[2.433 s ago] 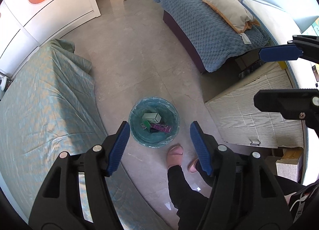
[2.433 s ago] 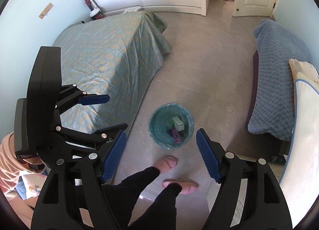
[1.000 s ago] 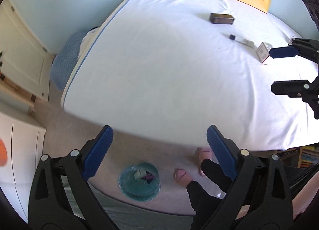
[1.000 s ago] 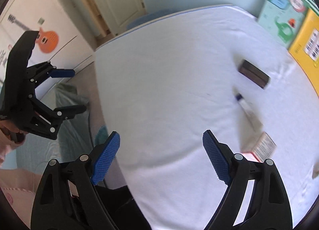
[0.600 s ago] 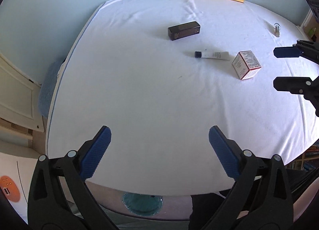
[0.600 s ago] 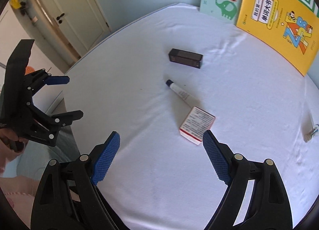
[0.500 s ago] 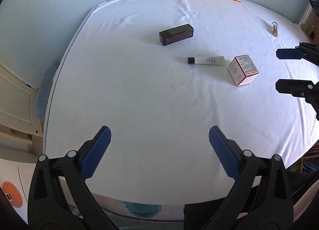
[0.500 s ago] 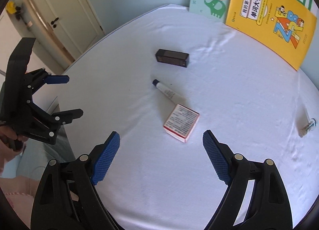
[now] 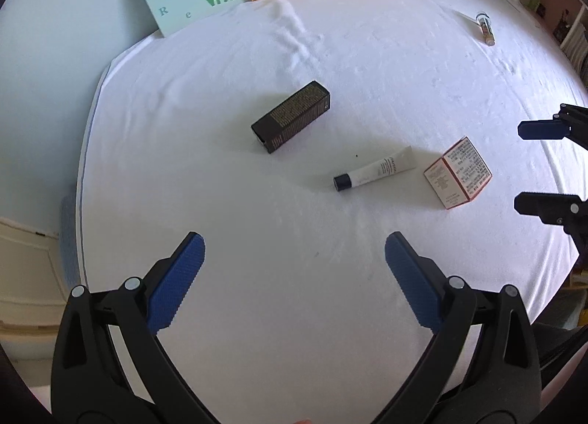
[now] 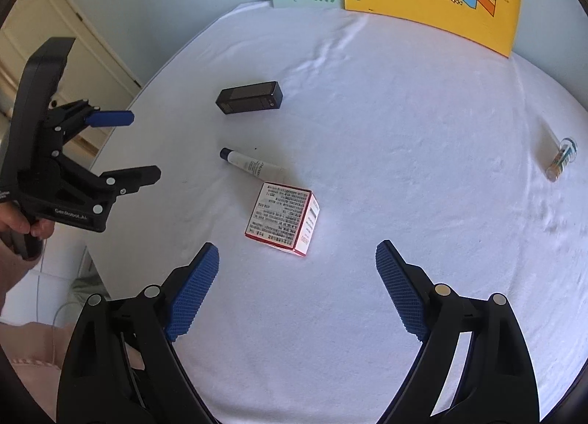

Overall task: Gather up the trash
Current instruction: 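Grasp the red-and-white medicine box with the right tool while the left tool grasps the black box, then carry the medicine box and black box over the teal wastebasket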

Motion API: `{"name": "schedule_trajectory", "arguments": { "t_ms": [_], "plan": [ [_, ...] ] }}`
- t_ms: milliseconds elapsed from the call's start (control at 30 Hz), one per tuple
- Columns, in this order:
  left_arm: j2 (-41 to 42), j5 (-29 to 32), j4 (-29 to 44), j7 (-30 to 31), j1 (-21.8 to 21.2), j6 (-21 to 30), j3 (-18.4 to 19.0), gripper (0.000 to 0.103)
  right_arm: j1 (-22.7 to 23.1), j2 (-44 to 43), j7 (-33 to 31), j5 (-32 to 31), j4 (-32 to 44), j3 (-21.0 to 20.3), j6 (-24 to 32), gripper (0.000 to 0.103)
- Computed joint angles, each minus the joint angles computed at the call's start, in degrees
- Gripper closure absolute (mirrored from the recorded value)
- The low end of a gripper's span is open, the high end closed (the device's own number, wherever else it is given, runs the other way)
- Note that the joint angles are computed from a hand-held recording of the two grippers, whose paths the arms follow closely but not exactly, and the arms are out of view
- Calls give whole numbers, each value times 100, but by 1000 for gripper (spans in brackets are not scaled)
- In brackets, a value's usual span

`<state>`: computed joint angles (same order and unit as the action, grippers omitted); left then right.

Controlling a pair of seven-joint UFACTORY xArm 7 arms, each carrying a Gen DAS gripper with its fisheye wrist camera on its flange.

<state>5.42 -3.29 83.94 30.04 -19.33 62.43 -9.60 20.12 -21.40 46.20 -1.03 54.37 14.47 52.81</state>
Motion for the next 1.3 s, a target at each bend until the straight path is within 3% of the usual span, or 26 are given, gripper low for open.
{"name": "schedule_trajectory", "arguments": {
  "t_ms": [200, 433, 633, 733, 833, 900, 1000, 1300],
  "plan": [
    [1005, 77, 1099, 769, -67, 174, -52, 7, -81, 532, 800, -406, 308, 212, 119, 16],
    [2122, 177, 2419, 1334, -285, 525, -69, 7, 40, 900, 1384, -568, 486, 132, 278, 18],
    [2758, 189, 3159, 1656, -442, 818, -37, 10, 102, 1070, 1517, -538, 556, -6, 302, 29],
    [2957, 143, 3391, 1793, -473, 989, -29, 21, 105, 1161, 1467, -545, 623, -55, 350, 33],
    [3041, 102, 3460, 1899, -496, 1047, -24, 39, 94, 1222, 1400, -525, 660, -114, 343, 46],
    [3099, 0, 3547, 1953, -480, 1159, -52, 58, 76, 1259, 1377, -533, 689, -143, 321, 60],
    [3175, -130, 3672, 1994, -464, 1330, -71, 76, 58, 1226, 1344, -524, 673, -170, 298, 61],
    [2842, -369, 3287, 1936, -359, 1281, -81, 80, -27, 875, 1304, -538, 504, -161, 346, 62]
  ]
}}
